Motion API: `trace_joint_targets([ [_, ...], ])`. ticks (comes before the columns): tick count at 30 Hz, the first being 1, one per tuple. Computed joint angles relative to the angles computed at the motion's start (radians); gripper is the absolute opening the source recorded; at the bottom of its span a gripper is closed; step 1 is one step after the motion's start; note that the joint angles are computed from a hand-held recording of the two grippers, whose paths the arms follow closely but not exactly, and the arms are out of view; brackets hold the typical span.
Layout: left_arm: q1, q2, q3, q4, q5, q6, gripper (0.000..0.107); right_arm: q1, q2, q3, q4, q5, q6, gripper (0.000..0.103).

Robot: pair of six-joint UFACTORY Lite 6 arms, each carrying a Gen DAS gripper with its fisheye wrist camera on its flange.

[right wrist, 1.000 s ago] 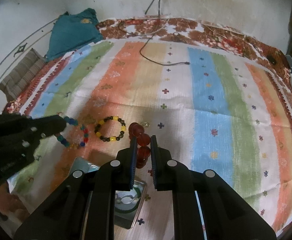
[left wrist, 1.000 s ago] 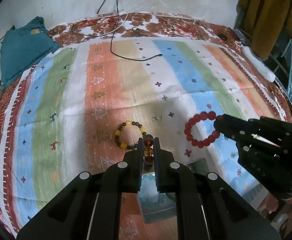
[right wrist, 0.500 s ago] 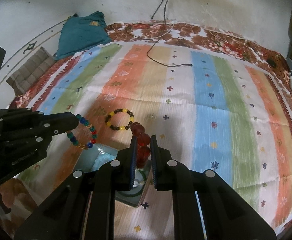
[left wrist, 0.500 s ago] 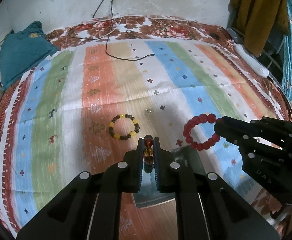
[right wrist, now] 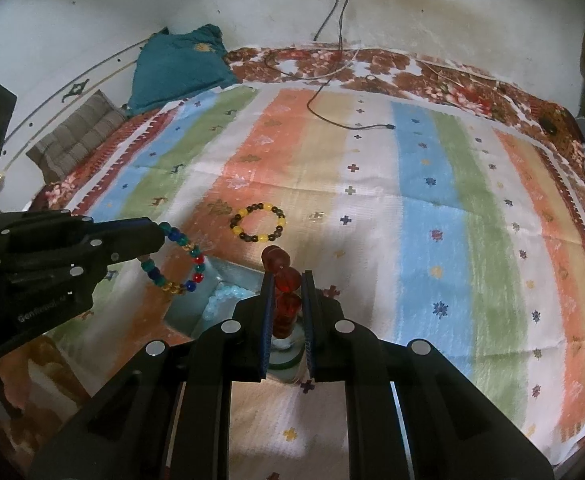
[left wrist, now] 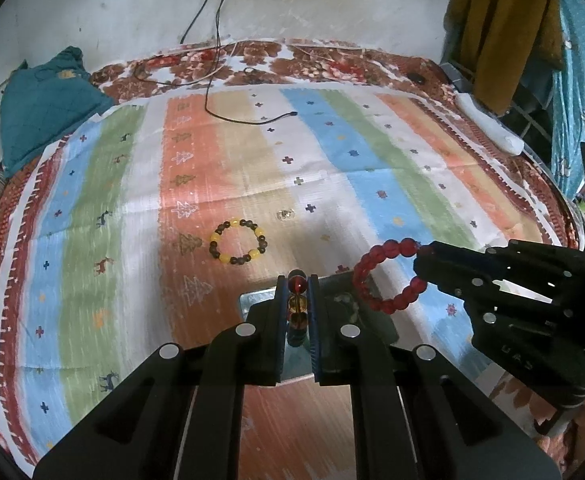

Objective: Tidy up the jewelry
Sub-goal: 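Lower the multicolour bracelet into the tin with the left gripper while the right drops the red one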

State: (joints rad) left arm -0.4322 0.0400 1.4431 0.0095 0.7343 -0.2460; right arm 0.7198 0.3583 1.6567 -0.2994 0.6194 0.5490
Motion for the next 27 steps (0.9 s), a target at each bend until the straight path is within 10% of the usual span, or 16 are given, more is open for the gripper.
trace_joint_targets([
  [27, 0.0, -0.041, -0.052, 0.054, 0.01, -0.074, 0.023, -0.035, 0.009, -0.017, 0.042, 0.011, 0.026, 0.024],
])
